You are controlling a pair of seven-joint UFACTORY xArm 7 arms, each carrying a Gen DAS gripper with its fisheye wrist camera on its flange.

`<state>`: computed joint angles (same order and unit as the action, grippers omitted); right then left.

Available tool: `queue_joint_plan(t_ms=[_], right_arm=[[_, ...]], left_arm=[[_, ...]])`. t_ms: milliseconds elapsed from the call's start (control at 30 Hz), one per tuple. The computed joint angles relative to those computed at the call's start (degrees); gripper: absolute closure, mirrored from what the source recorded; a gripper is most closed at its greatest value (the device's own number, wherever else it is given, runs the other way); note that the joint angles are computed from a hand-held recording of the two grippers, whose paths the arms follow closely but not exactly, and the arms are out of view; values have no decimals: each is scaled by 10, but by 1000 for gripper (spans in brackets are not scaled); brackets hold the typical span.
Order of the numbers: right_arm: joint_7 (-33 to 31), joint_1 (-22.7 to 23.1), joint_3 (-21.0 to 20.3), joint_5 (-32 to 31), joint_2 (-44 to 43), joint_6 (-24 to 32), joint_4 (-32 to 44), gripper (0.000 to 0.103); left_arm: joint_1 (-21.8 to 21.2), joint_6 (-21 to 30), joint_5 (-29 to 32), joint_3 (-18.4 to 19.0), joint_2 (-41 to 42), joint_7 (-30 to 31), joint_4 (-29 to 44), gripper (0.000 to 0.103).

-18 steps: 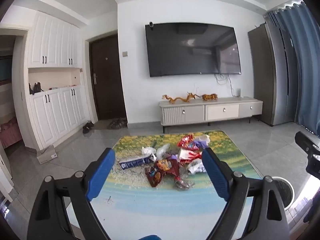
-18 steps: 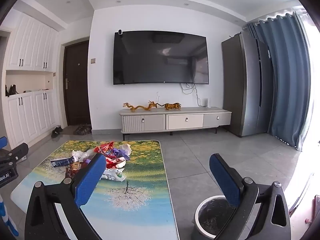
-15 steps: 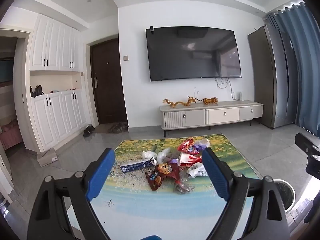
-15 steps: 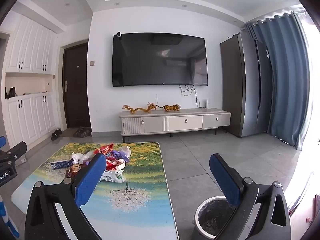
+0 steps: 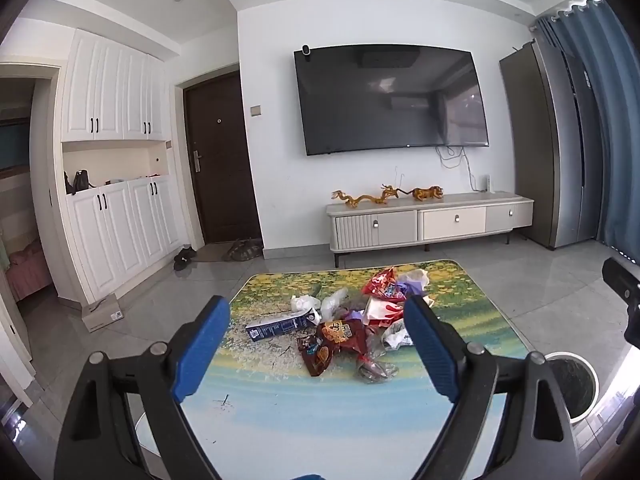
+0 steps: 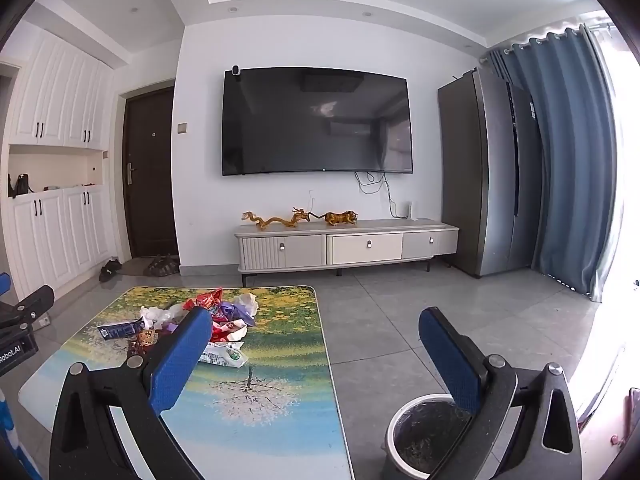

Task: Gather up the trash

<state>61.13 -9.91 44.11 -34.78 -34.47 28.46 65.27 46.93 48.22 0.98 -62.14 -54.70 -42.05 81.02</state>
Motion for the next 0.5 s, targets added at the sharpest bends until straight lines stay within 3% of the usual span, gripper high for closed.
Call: queue_joint_plan(t_ms=[500], right_arm=[[3, 10, -3, -6, 22, -5, 2, 0]], left_arm=[[12, -6, -10, -11, 15, 27, 11, 14]])
